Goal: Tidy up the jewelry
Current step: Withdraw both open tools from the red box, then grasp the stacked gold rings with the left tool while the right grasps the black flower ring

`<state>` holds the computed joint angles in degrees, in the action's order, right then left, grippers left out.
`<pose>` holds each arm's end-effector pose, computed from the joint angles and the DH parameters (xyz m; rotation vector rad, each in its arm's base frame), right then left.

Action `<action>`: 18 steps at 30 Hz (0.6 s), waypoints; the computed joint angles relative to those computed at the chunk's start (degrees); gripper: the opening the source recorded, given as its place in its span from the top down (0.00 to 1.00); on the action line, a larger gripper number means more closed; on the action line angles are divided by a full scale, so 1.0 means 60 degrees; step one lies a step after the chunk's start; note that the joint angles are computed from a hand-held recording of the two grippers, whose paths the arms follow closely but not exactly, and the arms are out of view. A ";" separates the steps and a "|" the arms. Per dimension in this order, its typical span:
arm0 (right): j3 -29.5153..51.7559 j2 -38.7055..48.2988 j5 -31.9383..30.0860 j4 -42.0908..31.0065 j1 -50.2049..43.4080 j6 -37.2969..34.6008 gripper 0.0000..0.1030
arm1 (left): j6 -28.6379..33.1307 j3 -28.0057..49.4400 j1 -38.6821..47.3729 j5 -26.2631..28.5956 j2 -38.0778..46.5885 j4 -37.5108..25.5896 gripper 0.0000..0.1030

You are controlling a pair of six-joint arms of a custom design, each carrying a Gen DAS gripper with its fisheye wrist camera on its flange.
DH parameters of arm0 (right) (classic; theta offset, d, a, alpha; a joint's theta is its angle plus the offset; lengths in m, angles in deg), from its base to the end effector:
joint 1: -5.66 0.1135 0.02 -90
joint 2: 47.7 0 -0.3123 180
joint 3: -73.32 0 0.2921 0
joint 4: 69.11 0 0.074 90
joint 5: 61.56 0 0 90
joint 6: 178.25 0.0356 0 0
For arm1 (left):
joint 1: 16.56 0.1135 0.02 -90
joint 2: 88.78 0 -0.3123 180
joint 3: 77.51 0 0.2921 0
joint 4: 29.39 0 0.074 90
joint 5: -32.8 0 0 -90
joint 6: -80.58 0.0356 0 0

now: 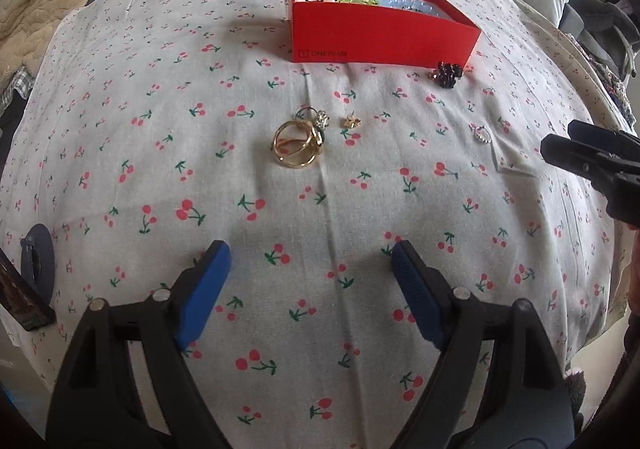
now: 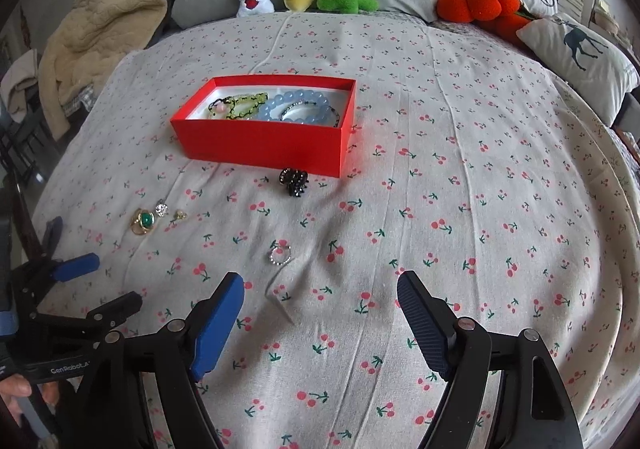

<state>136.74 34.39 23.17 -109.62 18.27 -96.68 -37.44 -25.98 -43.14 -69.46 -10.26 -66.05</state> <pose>0.3016 0.0708 0.2353 -0.5079 2.5539 0.1459 0.2416 -0.1124 0.1895 -0.0994 2.6361 -0.0315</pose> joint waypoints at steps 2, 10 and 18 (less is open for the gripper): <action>-0.0151 0.0176 0.0061 0.0134 -0.0025 0.0017 0.22 | -0.0004 -0.0293 0.0062 -0.0045 -0.0232 0.0432 0.19; -0.0759 0.0587 -0.0119 0.1028 -0.0165 0.0272 0.18 | -0.0008 -0.1290 0.1156 0.1334 -0.0915 0.2389 0.20; -0.1887 0.0381 0.0610 0.3034 0.0417 0.0429 0.03 | -0.0171 -0.1610 0.1273 0.1285 -0.0562 0.3839 0.43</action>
<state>125.42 36.67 26.83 -91.42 20.77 -94.10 -38.46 -35.64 -35.50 -61.75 -13.64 -43.02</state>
